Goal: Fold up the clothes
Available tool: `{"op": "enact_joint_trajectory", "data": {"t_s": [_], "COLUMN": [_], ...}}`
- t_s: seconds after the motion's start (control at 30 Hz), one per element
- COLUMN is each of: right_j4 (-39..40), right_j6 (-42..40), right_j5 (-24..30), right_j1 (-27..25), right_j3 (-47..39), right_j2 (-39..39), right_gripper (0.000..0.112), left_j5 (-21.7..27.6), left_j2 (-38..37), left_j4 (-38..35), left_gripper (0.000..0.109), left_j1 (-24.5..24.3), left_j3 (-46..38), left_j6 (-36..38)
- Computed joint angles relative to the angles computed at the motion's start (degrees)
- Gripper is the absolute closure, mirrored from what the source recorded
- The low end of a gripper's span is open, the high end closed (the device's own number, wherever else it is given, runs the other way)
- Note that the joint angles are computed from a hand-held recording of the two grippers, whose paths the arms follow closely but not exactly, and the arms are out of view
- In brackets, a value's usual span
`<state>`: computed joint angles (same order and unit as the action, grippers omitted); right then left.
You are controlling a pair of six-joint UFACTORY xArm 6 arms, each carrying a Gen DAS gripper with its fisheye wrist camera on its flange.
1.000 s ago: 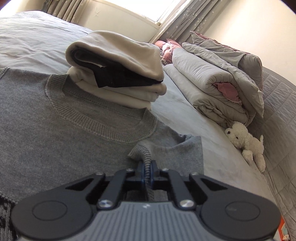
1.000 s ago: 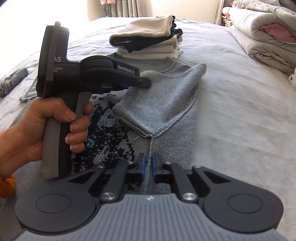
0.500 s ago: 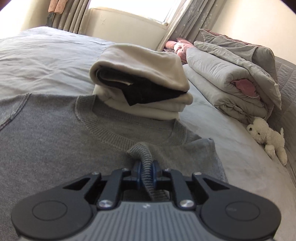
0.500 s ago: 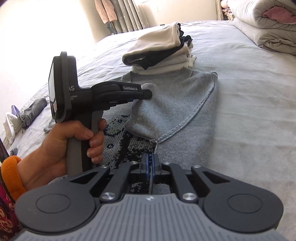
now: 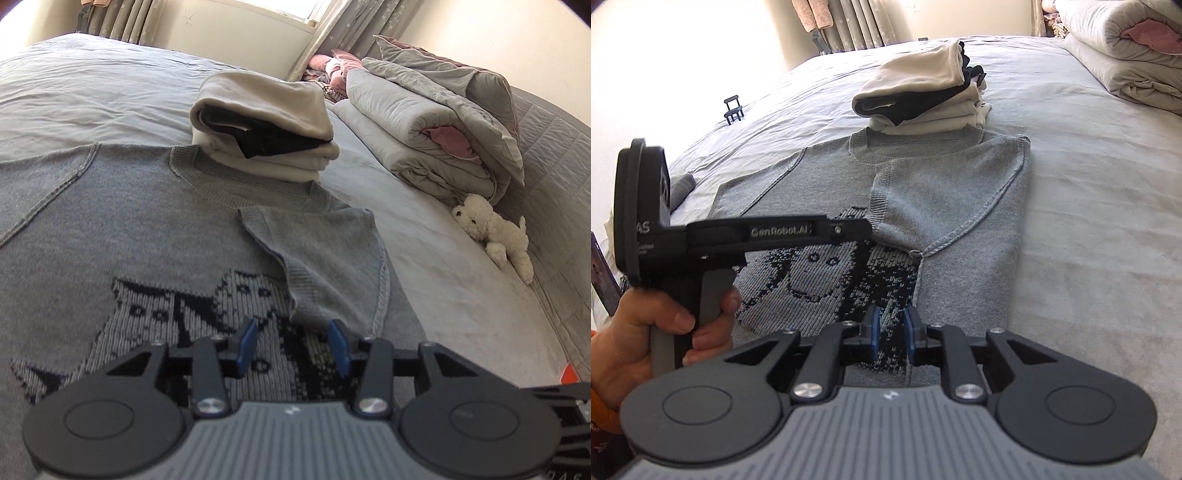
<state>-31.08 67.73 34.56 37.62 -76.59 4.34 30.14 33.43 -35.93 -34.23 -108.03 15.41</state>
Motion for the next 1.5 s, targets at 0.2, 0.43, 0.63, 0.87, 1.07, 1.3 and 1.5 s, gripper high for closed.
{"op": "enact_joint_trajectory", "data": {"t_s": [0.2, 0.43, 0.63, 0.87, 1.07, 1.3, 1.5], "right_j4": [-0.44, 1.02, -0.74, -3.16, -6.33, -5.36, -3.38], "right_j6": [0.89, 0.36, 3.5, 8.53, 4.14, 10.92, 17.61], "right_j5": [3.06, 10.22, 14.61, 16.17, 21.72, 13.16, -2.13], "right_j1": [2.63, 5.89, 8.57, 10.5, 11.76, 8.97, 5.34], "right_j3": [-0.03, -1.54, -0.06, 4.34, 1.04, 7.28, 14.25], "right_j2": [-1.09, -0.9, -2.56, -4.45, -1.29, -7.29, -11.4], "right_gripper": [0.093, 0.09, 0.077, 0.077, 0.094, 0.104, 0.103], "left_j5": [-0.2, 1.95, 4.43, 7.92, 8.29, 12.23, 21.2], "left_j2": [-10.5, -18.6, -23.51, -25.51, -26.56, -26.43, -24.58], "left_j4": [-3.79, -9.33, -15.15, -22.89, -24.28, -29.07, -35.26], "left_gripper": [0.065, 0.065, 0.065, 0.065, 0.065, 0.065, 0.065], "left_j1": [-0.48, -0.77, -1.62, -1.77, -2.09, -0.87, 1.13], "left_j3": [13.98, 23.66, 29.49, 32.84, 34.45, 34.48, 32.74], "left_j6": [6.01, 9.96, 13.53, 20.15, 24.28, 28.98, 31.26]}}
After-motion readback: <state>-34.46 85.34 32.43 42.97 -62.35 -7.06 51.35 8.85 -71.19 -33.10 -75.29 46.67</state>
